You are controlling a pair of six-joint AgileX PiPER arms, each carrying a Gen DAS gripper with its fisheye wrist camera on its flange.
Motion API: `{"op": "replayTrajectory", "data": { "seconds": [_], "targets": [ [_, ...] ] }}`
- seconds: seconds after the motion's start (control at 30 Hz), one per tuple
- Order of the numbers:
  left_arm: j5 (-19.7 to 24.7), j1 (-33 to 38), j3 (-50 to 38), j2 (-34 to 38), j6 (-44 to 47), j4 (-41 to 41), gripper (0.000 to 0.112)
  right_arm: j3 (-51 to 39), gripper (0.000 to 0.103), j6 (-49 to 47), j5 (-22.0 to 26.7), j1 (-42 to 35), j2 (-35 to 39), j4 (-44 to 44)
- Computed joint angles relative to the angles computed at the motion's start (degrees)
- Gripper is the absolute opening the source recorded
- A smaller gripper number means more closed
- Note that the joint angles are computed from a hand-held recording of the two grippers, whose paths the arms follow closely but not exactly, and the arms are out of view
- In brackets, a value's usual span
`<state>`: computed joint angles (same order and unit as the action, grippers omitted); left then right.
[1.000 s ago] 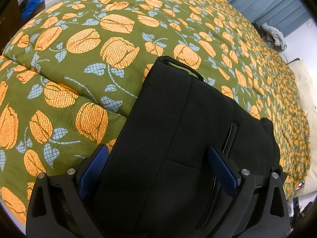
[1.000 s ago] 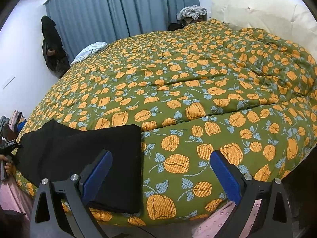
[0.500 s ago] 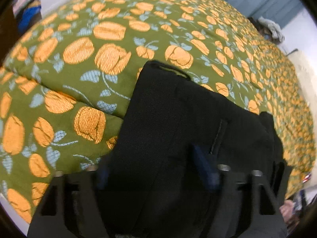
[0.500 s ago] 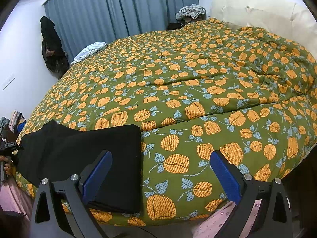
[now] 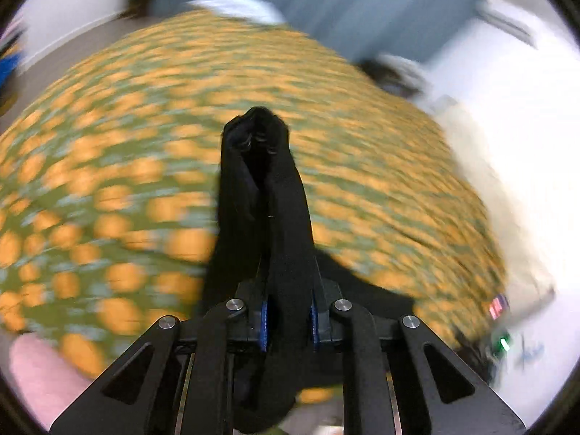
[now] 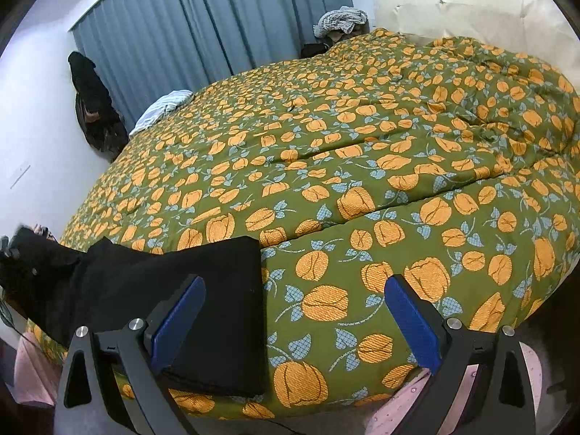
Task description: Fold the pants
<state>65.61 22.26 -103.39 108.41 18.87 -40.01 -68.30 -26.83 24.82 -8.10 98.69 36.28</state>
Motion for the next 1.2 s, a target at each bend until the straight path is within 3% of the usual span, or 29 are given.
{"op": "replayTrajectory", "data": {
  "seconds": [0.1,0.2,0.23,0.3,0.37,0.4,0.47,0.53,0.67,0.8,1.0,1.2],
  "targets": [
    [-1.13,-10.85,-1.21,0.81,-0.05,-1.07,0.014,0.45,0.099,-1.91,-0.41,-0.53,-0.21,2.84],
    [-8.69,-23.26,-1.86,5.38,-4.01,3.15,0.018,1.89,0.099,-4.11,-1.33,-1.00,-1.39,5.39],
    [-9.04,-25.94,-3.69,8.69,-4.79,2.11,0.018,2.29,0.099,-5.19,-1.38,-1.29,-1.71,6.57],
    [-4.97,-30.59,-10.66,16.14,-7.86,0.73,0.018,3.14,0.099,-7.88,-1.11,-2.30,-2.28,9.70],
    [-3.63,-32.20,-12.15,16.24,-6.13,-0.38,0.018,4.08,0.099,-10.72,-0.62,-3.63,-2.80,13.24],
    [-5.07,-32.26,-9.45,13.69,-3.44,-1.57,0.022,4.70,0.099,-12.49,-0.30,-4.61,-3.07,15.65],
    [-8.97,-31.13,-3.48,7.12,2.11,-1.87,0.053,5.82,0.099,-14.98,0.38,-6.75,-3.22,20.13],
    [-13.14,-29.34,0.61,2.79,3.92,0.52,0.065,5.83,0.099,-16.09,1.73,-8.44,-2.48,23.26],
    [-14.59,-22.36,4.49,-0.41,2.34,6.29,0.064,3.54,0.099,-18.24,6.32,-8.57,-0.43,25.67],
    [-19.64,-17.84,14.64,-3.56,-0.55,14.20,0.063,1.16,0.099,-19.47,7.24,-3.89,0.16,22.70],
    [-23.70,-17.15,24.24,-5.66,-3.80,14.61,0.063,-0.24,0.099,-21.48,8.42,2.27,2.08,21.78],
    [-24.39,-19.74,24.76,-4.36,-4.80,14.84,0.064,0.20,0.099,-21.96,8.57,3.99,2.22,20.51]
  ]
}}
